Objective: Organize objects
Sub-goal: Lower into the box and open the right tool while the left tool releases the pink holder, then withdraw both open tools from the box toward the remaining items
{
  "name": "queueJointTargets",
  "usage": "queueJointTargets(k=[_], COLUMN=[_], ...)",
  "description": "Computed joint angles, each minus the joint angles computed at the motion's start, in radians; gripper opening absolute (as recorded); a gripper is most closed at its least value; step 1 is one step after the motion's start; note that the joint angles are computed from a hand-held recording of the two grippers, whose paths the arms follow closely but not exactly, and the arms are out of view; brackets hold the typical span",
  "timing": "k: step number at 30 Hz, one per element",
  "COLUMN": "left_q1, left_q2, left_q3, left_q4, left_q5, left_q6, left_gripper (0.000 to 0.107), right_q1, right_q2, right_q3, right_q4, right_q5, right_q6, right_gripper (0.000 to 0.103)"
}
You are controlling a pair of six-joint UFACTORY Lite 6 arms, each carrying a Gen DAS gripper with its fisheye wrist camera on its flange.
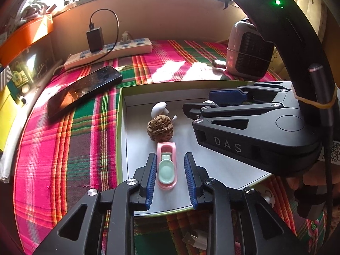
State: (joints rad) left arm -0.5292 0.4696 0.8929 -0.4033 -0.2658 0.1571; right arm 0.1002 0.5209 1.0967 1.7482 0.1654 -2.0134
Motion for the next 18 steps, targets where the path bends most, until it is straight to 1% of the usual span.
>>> queueJointTargets(k=[3,10,13,18], left_q1=[-0.009,-0.018,-0.021,-0.046], left_q2=[-0.010,-0.054,-0.070,-0.115], left_q3=[-0.008,-0.049,-0.063,-0.112], left_q4=[-0.045,-0.080,-0.091,-0.133], left_q5=[-0.004,-0.016,-0.013,-0.036], left_q6=[0.040,0.068,0.076,0.103], left_gripper=[0.028,0.031,0.031,0.031], right_q1=[-0.005,-0.010,-0.012,-0.011], right_q2=[-0.012,-0.065,-0.096,-0.162], right_q3=[-0.014,-0.067,-0.098,-0.163], right_q4=[0.032,0.133,0.176,0.286], right_q5=[0.005,0.014,0.017,0.019], right_q6=[-0.028,-0.120,-0.157,-0.265], right_gripper=[0.044,0.047,0.047,0.047])
